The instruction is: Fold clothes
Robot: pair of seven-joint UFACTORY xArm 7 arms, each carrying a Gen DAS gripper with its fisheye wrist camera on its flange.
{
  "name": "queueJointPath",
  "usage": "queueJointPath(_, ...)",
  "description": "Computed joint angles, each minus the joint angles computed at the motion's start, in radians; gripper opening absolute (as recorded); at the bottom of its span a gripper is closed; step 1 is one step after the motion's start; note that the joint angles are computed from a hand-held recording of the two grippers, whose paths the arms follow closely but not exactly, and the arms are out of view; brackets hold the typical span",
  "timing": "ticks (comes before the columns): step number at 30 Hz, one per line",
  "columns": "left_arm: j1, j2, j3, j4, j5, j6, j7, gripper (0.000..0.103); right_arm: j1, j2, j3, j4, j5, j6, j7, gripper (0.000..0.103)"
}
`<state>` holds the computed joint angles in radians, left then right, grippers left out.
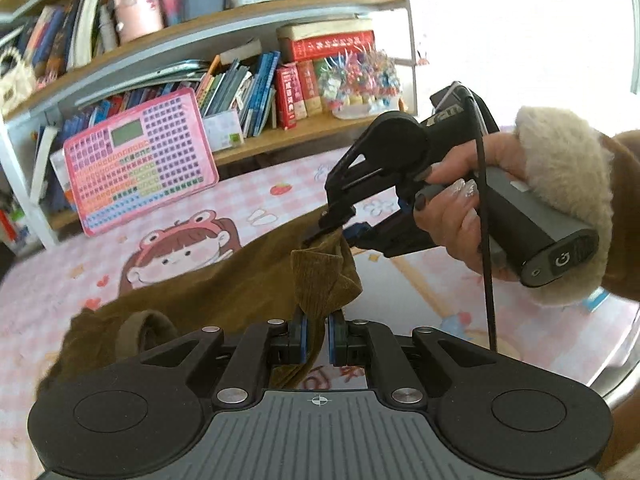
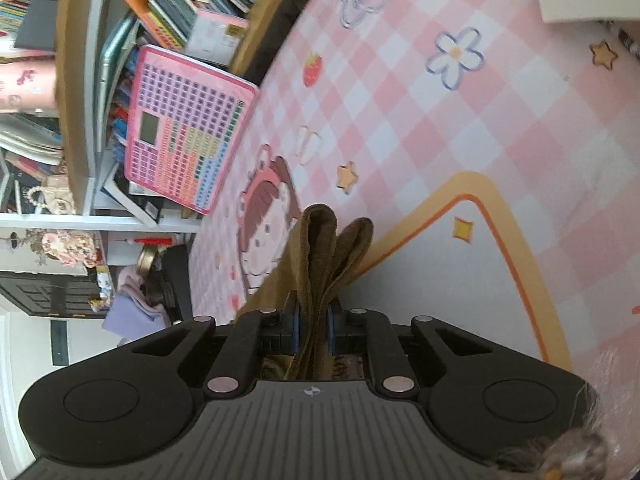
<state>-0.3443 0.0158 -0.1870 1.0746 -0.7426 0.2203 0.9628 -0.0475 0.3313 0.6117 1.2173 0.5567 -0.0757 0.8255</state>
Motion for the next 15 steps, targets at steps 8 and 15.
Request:
queueJointPath(8, 0.049, -0.053, 0.068, 0.034, -0.326, 0.131, 0.053, 0.008, 0.195, 0.046, -0.186, 0.206, -0.120, 0.063, 0.012, 0.011)
queueJointPath(15, 0.129, -0.064, 0.138, 0.056, -0.453, 0.251, 0.046, 0.008, 0.433, 0.205, -0.410, 0.524, -0.284, 0.200, 0.108, 0.011)
